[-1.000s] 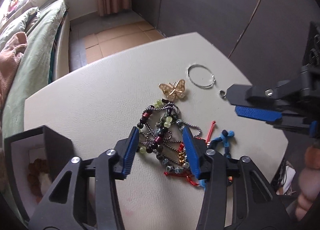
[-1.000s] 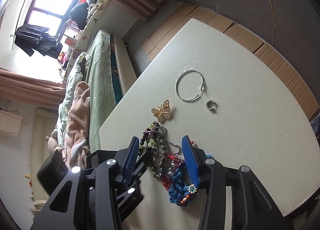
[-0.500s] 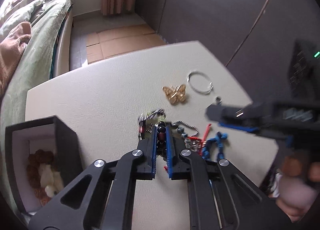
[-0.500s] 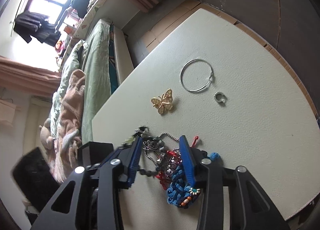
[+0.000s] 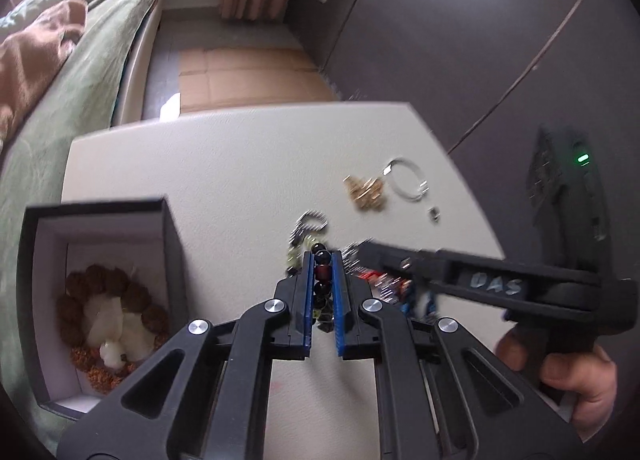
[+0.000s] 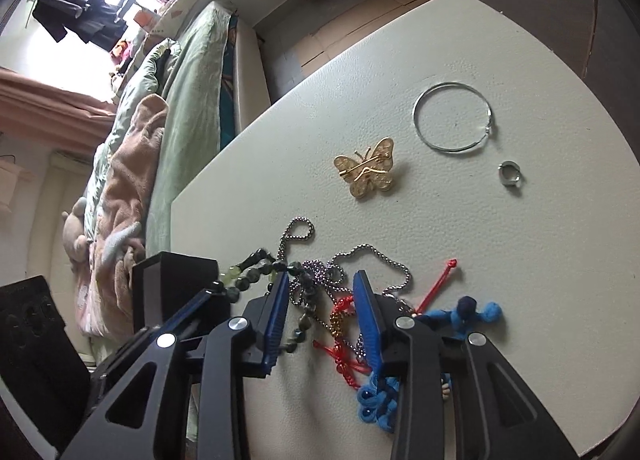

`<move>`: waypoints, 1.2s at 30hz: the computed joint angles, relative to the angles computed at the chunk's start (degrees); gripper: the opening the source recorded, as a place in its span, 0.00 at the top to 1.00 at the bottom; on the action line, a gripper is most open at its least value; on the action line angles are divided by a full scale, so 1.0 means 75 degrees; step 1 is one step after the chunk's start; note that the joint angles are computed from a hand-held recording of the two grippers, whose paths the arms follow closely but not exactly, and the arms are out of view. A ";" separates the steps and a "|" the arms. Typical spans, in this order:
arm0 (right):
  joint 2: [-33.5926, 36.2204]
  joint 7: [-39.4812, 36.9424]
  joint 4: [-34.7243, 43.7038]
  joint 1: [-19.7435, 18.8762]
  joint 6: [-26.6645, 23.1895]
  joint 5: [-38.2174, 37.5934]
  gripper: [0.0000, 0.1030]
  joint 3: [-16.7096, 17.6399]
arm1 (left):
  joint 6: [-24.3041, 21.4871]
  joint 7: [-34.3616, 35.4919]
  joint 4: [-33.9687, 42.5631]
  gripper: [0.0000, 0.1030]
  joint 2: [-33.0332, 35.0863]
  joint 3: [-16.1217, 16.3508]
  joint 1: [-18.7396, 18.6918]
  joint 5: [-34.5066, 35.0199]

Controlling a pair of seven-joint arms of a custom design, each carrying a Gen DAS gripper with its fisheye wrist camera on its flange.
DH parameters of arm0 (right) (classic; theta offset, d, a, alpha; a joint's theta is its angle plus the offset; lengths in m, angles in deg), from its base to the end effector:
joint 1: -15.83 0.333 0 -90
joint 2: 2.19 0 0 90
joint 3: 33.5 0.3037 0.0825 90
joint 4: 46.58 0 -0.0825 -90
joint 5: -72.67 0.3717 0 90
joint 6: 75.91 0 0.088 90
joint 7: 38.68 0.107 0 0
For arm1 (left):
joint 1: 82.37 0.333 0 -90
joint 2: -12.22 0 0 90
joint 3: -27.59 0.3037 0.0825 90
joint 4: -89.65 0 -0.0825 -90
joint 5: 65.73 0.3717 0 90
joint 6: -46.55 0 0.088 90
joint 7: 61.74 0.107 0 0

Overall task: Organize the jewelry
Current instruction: 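Grasp the dark green beaded bracelet with the left tool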

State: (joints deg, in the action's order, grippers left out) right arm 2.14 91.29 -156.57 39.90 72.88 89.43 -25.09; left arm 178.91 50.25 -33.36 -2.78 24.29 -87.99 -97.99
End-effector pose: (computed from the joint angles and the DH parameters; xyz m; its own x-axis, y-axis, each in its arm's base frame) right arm 0.5193 0.3211 0.5130 -0.2096 -0.8081 -0.5505 -0.8918 0.3888 -0.2311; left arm 0.4973 -0.0911 0.5526 -0.3153 -0.8861 0.3397 -0.8681 0.1247 -0.4805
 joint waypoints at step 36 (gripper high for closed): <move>0.0669 -0.0245 0.0798 0.0292 -0.0494 -0.0126 0.84 0.0029 | -0.0564 0.0037 0.0185 0.91 0.0101 0.0284 0.0367 -0.1368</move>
